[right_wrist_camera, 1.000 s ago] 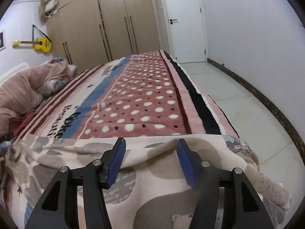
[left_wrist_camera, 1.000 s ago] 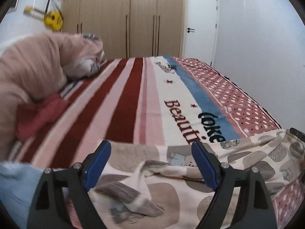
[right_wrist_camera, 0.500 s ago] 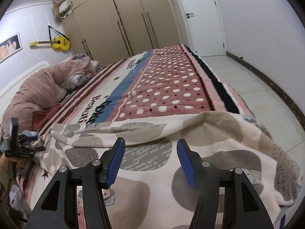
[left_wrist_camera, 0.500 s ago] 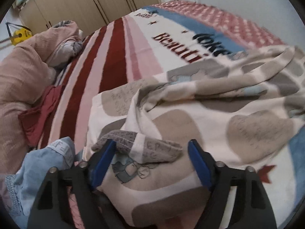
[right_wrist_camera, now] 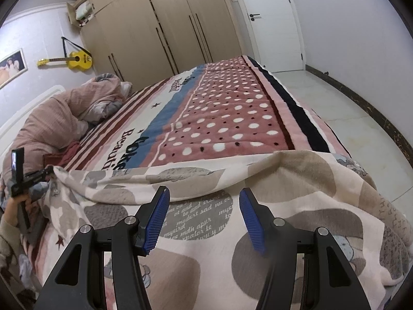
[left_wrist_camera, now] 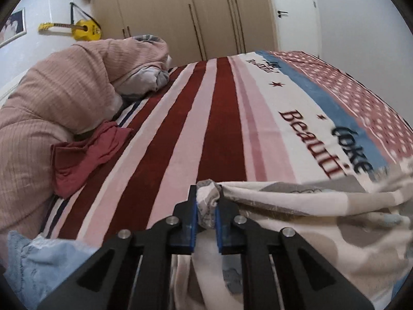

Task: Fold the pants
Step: 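Lay the pants flat on the blanket and open both grippers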

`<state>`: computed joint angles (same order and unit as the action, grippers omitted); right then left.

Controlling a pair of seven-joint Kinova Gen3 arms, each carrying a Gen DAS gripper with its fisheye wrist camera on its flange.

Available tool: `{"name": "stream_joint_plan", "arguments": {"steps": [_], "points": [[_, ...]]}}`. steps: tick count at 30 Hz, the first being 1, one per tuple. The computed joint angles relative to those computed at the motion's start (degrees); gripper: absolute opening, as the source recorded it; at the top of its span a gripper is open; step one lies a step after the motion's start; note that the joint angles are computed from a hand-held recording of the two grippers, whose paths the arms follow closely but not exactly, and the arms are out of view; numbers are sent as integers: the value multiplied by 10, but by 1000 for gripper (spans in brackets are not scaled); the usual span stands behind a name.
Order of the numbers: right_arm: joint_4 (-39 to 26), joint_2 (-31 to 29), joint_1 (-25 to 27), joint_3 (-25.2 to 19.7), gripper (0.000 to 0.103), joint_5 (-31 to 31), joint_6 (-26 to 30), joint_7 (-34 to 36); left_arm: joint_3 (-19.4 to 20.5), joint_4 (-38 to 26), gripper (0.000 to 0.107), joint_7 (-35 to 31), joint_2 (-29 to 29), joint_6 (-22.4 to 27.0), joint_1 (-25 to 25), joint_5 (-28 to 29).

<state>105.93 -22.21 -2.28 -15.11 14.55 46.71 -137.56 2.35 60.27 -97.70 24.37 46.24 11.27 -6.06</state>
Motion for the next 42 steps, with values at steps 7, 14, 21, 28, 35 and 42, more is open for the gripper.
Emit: {"name": "stream_joint_plan", "arguments": {"steps": [7,14,21,28,35,42], "points": [[-36,41,-9,2,52,27,36,26,-103,-105,16,63,92,62,66,-18],[-57,67,-36,21,53,37,68,55,-94,-34,58,25,41,1,55,29],[-86,77,-79,85,44,-60,94,167,85,12,58,-137,-16,57,-48,162],[-135,161,-92,94,24,-122,118,247,53,-74,49,-210,61,192,27,250],[-184,211,-94,97,21,-73,132,234,0,-161,49,-171,116,216,91,231],[-199,224,-114,95,25,14,135,184,-11,-195,49,-131,143,194,92,219]]}}
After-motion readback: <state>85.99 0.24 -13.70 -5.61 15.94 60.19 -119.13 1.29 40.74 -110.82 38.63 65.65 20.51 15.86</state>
